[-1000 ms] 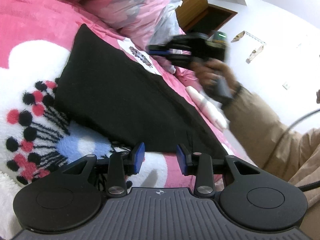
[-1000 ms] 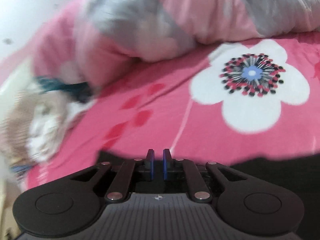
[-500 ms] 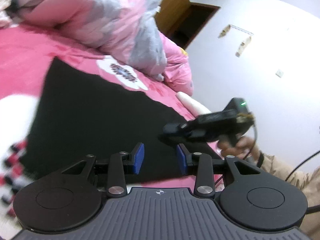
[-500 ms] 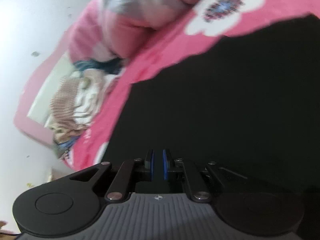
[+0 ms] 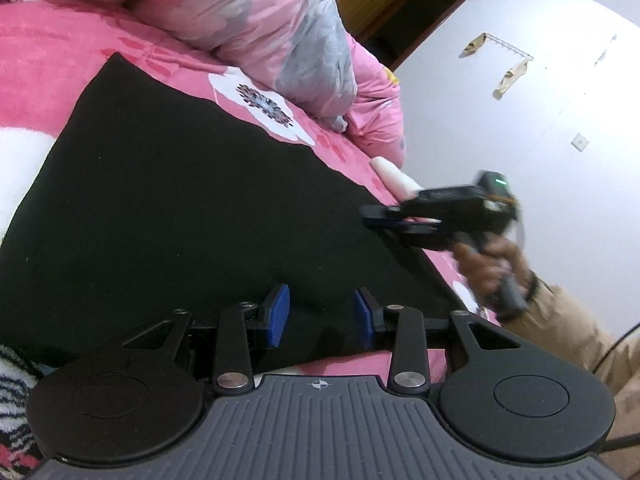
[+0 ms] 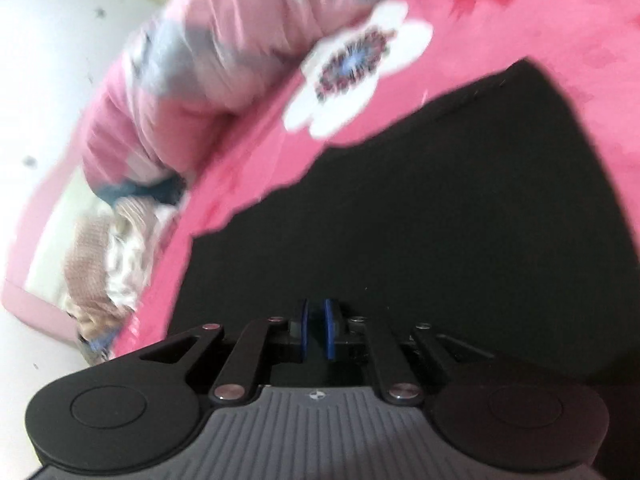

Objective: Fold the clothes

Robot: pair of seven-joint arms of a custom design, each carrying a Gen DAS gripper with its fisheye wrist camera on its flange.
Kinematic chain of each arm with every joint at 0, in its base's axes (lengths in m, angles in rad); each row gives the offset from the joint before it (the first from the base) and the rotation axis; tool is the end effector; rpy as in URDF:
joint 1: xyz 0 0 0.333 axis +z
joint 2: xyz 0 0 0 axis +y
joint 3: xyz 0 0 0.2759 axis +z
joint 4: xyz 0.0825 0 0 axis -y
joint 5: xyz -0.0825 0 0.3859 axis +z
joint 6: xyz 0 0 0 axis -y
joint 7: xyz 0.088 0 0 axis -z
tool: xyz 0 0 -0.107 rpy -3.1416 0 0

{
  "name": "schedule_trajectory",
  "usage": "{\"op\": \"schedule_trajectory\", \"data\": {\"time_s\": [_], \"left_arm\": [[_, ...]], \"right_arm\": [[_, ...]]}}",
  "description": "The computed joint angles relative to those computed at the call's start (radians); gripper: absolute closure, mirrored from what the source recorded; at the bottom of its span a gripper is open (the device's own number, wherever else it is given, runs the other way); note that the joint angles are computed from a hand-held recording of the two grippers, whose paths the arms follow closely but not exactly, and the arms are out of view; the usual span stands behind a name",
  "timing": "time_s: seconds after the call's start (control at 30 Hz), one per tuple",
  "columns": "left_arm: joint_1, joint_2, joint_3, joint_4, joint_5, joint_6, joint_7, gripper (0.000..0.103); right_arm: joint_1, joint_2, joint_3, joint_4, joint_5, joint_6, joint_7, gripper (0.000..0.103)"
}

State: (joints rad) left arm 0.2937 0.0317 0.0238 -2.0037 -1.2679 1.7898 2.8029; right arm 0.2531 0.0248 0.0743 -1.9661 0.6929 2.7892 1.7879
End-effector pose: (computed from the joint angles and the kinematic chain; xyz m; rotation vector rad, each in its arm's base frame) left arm 0.5568 0.0972 0.4353 1.3141 -2.0437 1.6413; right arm 0.5862 0.1679 0.5034 -1.1957 1.9016 0.0581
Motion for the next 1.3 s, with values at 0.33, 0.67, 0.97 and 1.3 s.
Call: {"op": "schedule_trajectory", "data": {"time_s": [0.33,0.67,0.97,1.3], "left_arm": [[0.017,0.022,-0.001,0.018,-0.009,-0.044,0.021,0.067],[0.027,0.028,-0.004,0.022,-0.014,-0.06,0.028,0.067],[0.031,0.043,-0.005,0.034,-0.023,-0.075,0.025,0.067],[0.029,-0.019,0.009,-0.02,-0.031,-0.044,0.085,0.067]], "right_arm": [[-0.099,0.049,0.027,0.087,-0.09,0.035,0.07,0.094],[-0.114,0.371,0.014,0.445,-0.054,-0.084,0.102,0.095],[-0.161,0.285,0.121,0.425,-0.108,-0.208,0.002,0.092],[-0.092,0.528,0.096,0.765,-0.343,-0.267,0.181,0.092]]}}
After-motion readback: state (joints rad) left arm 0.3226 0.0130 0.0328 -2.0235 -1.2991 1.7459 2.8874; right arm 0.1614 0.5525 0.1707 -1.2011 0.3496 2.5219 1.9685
